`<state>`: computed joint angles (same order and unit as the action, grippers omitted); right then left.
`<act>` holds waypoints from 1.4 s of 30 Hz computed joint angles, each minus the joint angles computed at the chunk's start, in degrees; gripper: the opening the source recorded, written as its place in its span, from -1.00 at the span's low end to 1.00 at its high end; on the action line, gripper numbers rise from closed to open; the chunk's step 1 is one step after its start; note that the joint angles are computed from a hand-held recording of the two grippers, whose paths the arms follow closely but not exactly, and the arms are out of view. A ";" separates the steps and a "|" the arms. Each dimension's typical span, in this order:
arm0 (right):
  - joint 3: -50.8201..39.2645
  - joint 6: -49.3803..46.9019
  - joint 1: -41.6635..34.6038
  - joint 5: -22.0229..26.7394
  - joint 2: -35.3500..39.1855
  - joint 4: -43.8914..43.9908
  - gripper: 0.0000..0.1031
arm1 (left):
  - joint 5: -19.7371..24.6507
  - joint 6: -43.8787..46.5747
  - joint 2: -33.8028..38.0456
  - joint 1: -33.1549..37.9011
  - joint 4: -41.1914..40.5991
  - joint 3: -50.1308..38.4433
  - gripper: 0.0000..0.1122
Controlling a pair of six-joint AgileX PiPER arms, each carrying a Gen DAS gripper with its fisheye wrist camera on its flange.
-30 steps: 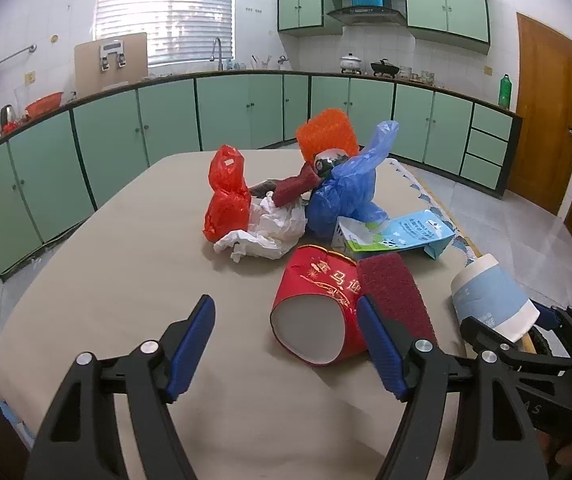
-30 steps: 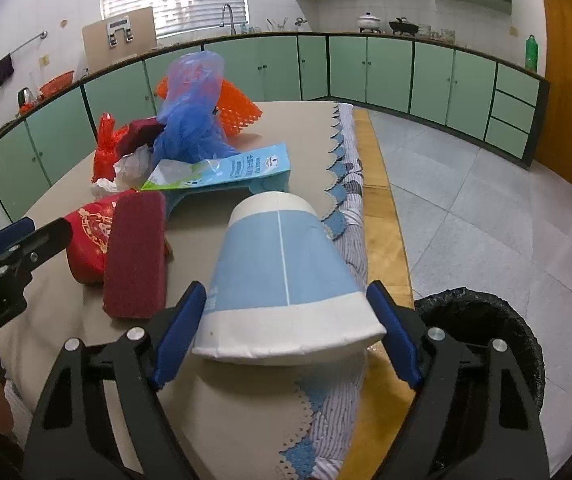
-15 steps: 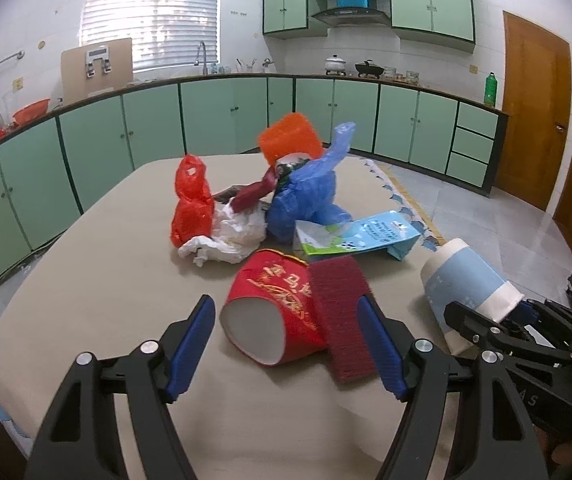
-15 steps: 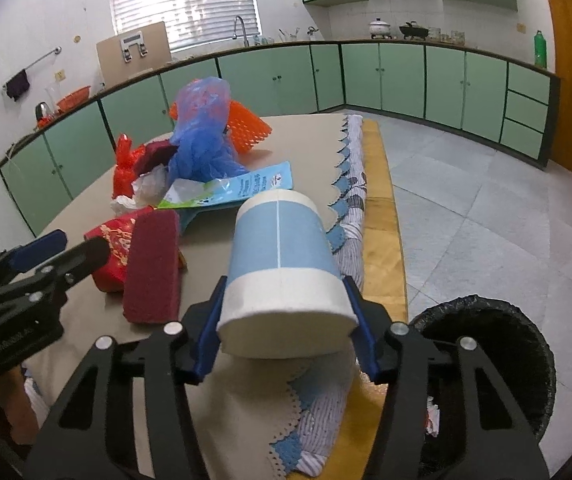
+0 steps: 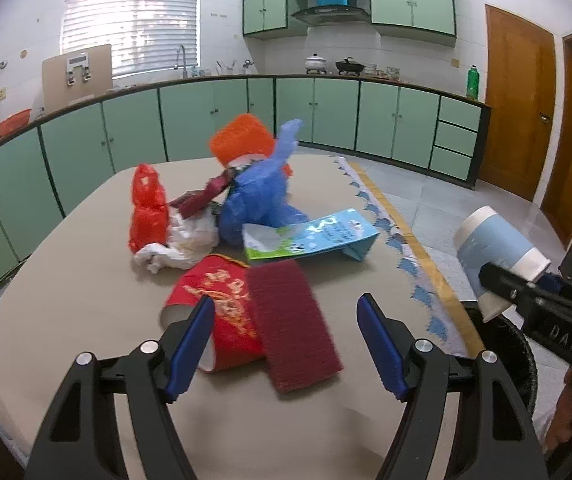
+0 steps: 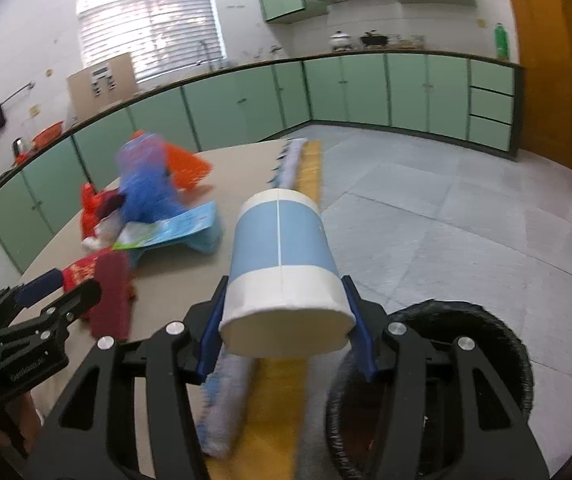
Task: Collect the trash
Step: 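Grasp the dark red scouring pad with the left tool while the right tool holds the cup, then carry the paper cup and scouring pad in both tools over the trash bin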
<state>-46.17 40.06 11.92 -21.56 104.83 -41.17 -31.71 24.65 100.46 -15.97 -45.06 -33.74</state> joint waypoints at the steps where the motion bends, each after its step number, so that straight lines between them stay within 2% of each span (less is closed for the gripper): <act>1: -0.01 -0.19 -0.66 -0.19 0.14 0.01 0.01 | -0.16 0.85 0.38 -0.77 -1.10 -0.51 0.28; 5: -0.01 -0.55 -2.29 -0.78 0.80 0.60 0.01 | -1.85 5.18 2.96 -3.19 -6.38 -2.73 0.28; 8: -0.02 -0.69 -2.52 -1.05 1.38 0.65 0.01 | -1.33 8.97 5.96 -2.99 -11.13 -5.35 0.28; 13: -0.23 -1.28 -2.35 -1.27 2.32 0.86 0.02 | -1.58 10.00 8.39 -2.57 -12.32 -6.40 0.28; 17: -0.86 -0.53 -2.10 -1.05 2.93 0.26 0.02 | 1.48 7.53 10.04 -0.49 -10.98 -7.36 0.24; 19: -0.79 -0.90 -2.05 -1.04 3.03 0.47 0.03 | 0.92 6.79 9.75 -0.67 -10.16 -6.83 0.19; 21: -0.92 -0.35 -1.94 -0.86 3.23 0.22 0.03 | 0.30 7.04 9.82 -0.70 -11.26 -6.61 -0.05; 24: -0.78 -0.60 -1.75 -0.84 3.13 0.53 0.03 | 0.72 4.95 9.27 0.21 -9.40 -5.95 -0.12; 31: -0.14 -2.13 -1.49 -0.93 2.13 2.05 0.03 | 0.96 4.00 7.35 0.14 -9.07 -4.80 -0.14; 42: 2.04 -0.94 -3.63 -1.70 -1.97 0.61 0.03 | 0.52 9.54 1.90 -4.33 -12.77 -4.65 -0.14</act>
<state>-44.13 39.12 8.30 -23.26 102.86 -40.56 -31.20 34.19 102.35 -20.30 -57.83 -38.39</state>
